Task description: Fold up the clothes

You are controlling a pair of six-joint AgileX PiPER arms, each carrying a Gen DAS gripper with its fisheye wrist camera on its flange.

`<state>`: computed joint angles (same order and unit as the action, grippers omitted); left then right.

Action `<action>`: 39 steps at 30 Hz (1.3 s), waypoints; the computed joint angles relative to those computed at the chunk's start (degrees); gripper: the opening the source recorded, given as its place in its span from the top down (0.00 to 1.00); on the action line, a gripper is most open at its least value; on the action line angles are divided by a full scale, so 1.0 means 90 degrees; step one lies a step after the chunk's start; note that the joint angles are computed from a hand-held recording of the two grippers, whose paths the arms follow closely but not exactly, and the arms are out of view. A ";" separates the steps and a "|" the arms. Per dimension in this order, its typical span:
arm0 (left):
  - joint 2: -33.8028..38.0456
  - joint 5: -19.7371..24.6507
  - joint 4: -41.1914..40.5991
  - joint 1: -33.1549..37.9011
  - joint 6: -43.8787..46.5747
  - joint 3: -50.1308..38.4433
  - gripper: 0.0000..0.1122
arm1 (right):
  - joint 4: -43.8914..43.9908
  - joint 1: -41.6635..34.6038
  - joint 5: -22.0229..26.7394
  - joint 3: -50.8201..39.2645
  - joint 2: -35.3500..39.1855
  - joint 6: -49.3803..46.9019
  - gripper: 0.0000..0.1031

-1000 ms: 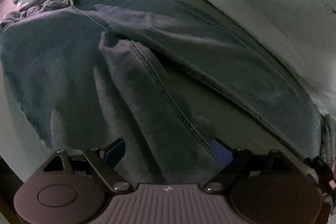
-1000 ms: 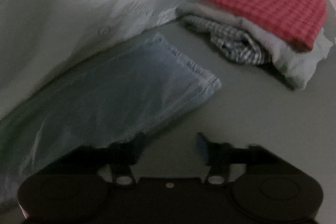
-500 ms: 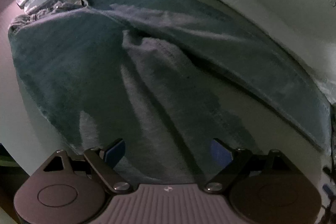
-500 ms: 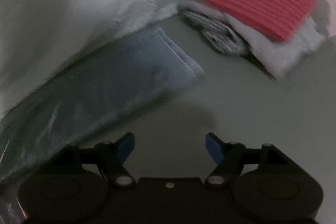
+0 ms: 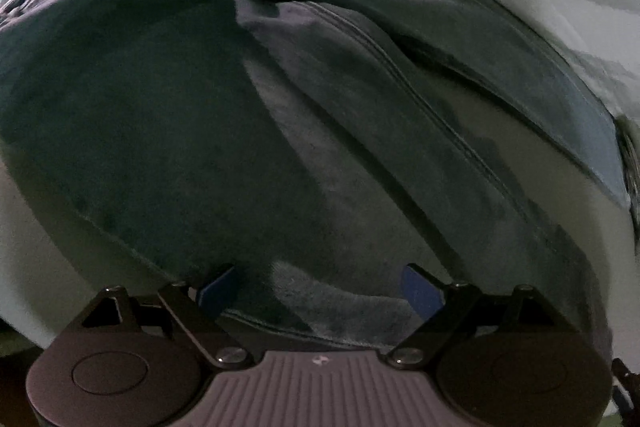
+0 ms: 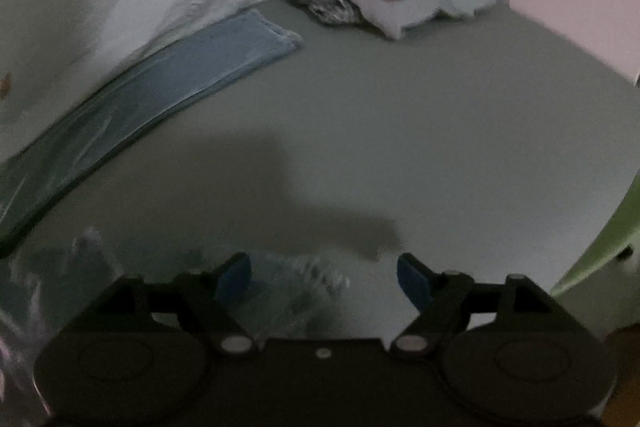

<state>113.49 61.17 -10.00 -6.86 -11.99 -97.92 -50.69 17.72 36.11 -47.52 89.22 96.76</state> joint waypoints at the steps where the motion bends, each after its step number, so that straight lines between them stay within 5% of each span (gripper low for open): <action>1: -0.0027 -0.0029 0.0053 -0.0045 0.0074 0.0039 0.19 | -0.0095 0.0186 0.0155 0.0048 -0.0092 0.0017 0.21; 8: -0.0226 -0.0401 0.0432 -0.0361 0.0162 0.0503 0.12 | -0.0940 0.1025 0.0819 0.0023 0.0224 -0.1378 0.19; 12: -0.0132 -0.0353 0.0496 -0.0387 0.0020 0.0392 0.11 | -0.0668 0.0406 -0.0217 0.0116 0.0219 -0.1886 0.17; 16: -0.0087 -0.0453 0.0650 -0.0487 -0.0316 0.0402 0.08 | 0.1552 -0.0808 -0.1313 0.0017 0.0133 -0.3102 0.14; 19: 0.0011 -0.0389 0.0996 -0.0686 -0.0608 0.0288 0.08 | 0.3462 -0.1689 -0.2671 0.0316 0.0197 -0.3577 0.33; 22: 0.0050 -0.0391 0.1190 -0.0794 -0.0765 0.0262 0.08 | 0.5080 -0.2060 -0.2327 -0.0109 0.0379 -0.4714 0.75; 23: 0.0047 -0.0415 0.1200 -0.0799 -0.0815 0.0269 0.08 | 0.5189 -0.2131 -0.2264 -0.0183 0.0256 -0.4921 0.76; 28: -0.0080 -0.0748 0.1020 -0.0674 -0.1013 0.0533 0.08 | 0.2737 -0.2127 -0.1611 -0.0943 -0.0744 -0.2845 0.79; 34: 0.0088 -0.0668 0.1098 -0.0707 -0.1387 0.0307 0.08 | 0.0837 -0.1837 -0.1098 -0.2975 0.0525 -0.2002 0.73; 36: 0.0149 -0.0658 0.1141 -0.0741 -0.1472 0.0242 0.08 | 0.0804 -0.1762 -0.1026 -0.3420 0.0904 -0.2275 0.52; 37: 0.0122 -0.0725 0.1169 -0.0760 -0.1504 0.0304 0.08 | 0.0576 -0.1717 -0.1084 -0.3385 0.0913 -0.2051 0.33; 39: 0.0075 -0.0862 0.1260 -0.0833 -0.1589 0.0416 0.08 | -0.0336 -0.1581 -0.1258 -0.2899 0.0693 -0.0936 0.23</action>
<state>114.17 53.41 1.35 -14.35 -26.30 -94.18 -53.72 3.48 24.78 -73.61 95.46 88.34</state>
